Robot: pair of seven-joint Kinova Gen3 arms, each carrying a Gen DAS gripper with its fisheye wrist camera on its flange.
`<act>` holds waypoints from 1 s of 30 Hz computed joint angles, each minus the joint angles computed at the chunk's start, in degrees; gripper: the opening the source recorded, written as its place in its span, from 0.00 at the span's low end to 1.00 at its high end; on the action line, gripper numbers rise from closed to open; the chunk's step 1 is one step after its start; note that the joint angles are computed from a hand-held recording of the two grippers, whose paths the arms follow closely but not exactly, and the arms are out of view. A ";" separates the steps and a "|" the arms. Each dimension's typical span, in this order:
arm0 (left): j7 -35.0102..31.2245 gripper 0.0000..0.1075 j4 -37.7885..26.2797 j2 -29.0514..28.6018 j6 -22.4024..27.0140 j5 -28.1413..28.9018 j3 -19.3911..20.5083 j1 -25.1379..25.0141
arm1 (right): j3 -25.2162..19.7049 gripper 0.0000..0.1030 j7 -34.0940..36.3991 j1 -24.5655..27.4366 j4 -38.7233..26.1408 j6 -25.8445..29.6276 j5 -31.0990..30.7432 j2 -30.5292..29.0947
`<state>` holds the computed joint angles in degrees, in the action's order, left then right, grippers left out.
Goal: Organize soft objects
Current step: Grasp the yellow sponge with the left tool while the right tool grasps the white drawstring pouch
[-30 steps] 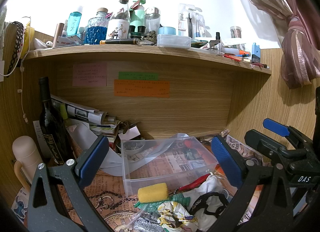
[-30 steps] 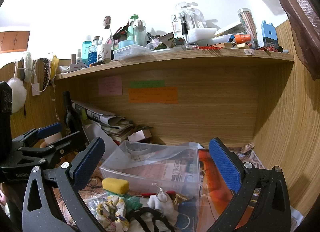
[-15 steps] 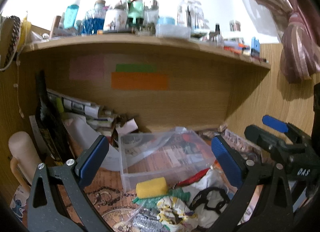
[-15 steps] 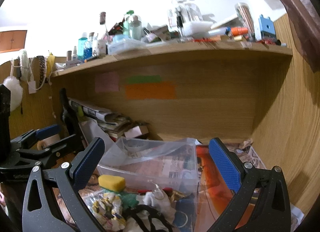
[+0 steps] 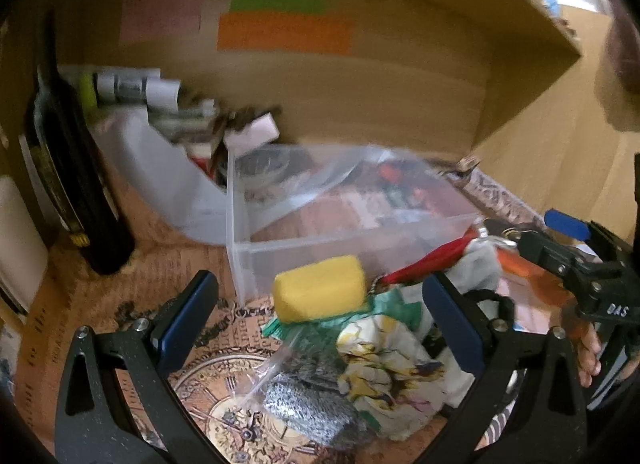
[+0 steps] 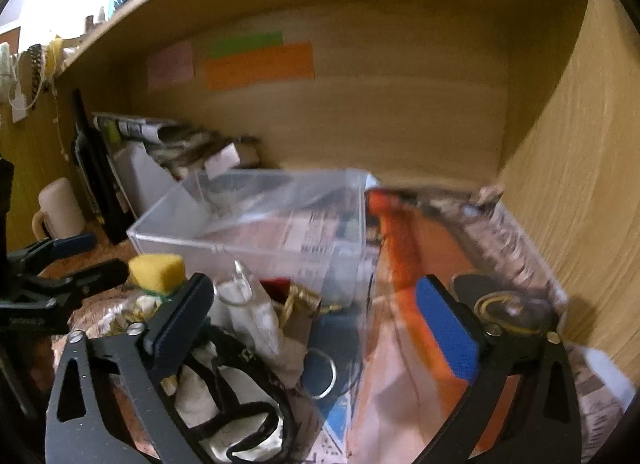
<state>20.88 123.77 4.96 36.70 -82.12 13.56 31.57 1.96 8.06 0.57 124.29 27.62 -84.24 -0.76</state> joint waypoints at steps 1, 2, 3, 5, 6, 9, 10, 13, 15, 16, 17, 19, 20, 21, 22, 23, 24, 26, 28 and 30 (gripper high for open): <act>-0.19 0.90 -0.16 0.30 -1.20 0.37 -0.49 -0.60 | 0.19 0.92 -1.41 0.15 -0.59 1.07 1.51 0.73; -0.53 0.84 -0.46 0.88 -1.90 0.92 -0.80 -1.17 | 0.16 0.89 -1.89 0.25 -0.84 1.86 2.08 1.32; -1.24 0.82 -0.92 1.56 -2.77 1.97 -1.18 -1.64 | 0.11 0.89 -3.18 0.39 -1.41 2.75 3.57 1.93; -2.71 0.79 -1.50 2.56 -4.08 3.22 -1.98 -2.08 | -0.13 0.83 -4.42 0.80 -1.93 4.23 5.31 2.83; -3.05 0.79 -1.66 3.09 -4.67 3.66 -2.35 -2.14 | -0.33 0.81 -5.08 0.96 -2.18 4.89 6.32 3.22; -4.69 0.73 -2.24 4.03 -6.21 6.17 -3.29 -1.88 | -1.18 0.69 -6.31 1.09 -2.41 5.01 7.98 4.03; -5.03 0.69 -2.31 4.31 -7.24 6.74 -3.78 -2.02 | -1.27 0.63 -6.61 1.30 -2.42 5.33 8.25 4.25; -4.68 0.59 -2.29 4.62 -10.99 7.88 -5.28 -2.13 | -1.31 0.51 -6.70 2.30 -2.98 7.70 8.90 5.11; -3.71 0.57 -1.97 4.68 -11.69 7.24 -6.08 -1.34 | -1.73 0.43 -7.53 2.32 -3.28 7.89 10.24 5.33; -2.42 0.56 -1.93 4.68 -12.06 6.69 -6.29 -0.84 | -1.90 0.38 -8.10 2.29 -3.41 8.02 11.25 5.41; -1.07 0.56 -1.85 4.73 -12.35 5.76 -6.56 -0.46 | -2.04 0.33 -8.56 2.33 -3.53 8.34 12.07 5.51; 0.03 0.55 -1.72 4.51 -12.40 5.03 -6.55 -0.01 | -2.29 0.27 -8.42 2.51 -3.37 8.74 12.47 5.47; 0.30 0.55 -1.55 4.32 -11.79 4.82 -6.38 0.32 | -2.41 0.25 -8.64 2.47 -3.36 8.64 12.77 5.34; 0.70 0.54 -1.38 4.06 -11.17 4.54 -6.13 0.64 | -2.48 0.24 -8.34 2.51 -3.08 8.47 12.52 5.06; 0.93 0.54 -1.32 3.96 -10.87 4.26 -5.92 0.69 | -2.48 0.23 -7.68 2.58 -2.70 8.37 12.01 4.74; 1.47 0.54 -1.04 3.64 -10.20 3.82 -5.60 1.00 | -2.51 0.22 -7.51 2.46 -2.54 8.20 11.93 4.48; 1.70 0.54 -0.91 3.36 -9.26 3.64 -5.15 1.27 | -2.52 0.22 -7.19 2.29 -2.27 7.79 11.87 4.14; 2.02 0.54 -0.71 2.85 -8.00 3.24 -4.33 1.48 | -2.53 0.23 -6.81 1.80 -1.87 6.84 11.81 3.51; 2.28 0.54 -0.56 2.26 -6.36 2.94 -3.40 1.83 | -2.53 0.24 -6.94 1.21 -1.38 5.36 11.91 2.72; 2.41 0.54 -0.42 1.53 -5.01 2.66 -2.53 2.03 | -1.86 0.31 -7.50 1.24 -1.52 6.16 12.19 2.33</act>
<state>23.30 123.35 6.49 31.69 -79.46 11.03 33.60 0.10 0.56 1.81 122.77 33.77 -72.05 1.58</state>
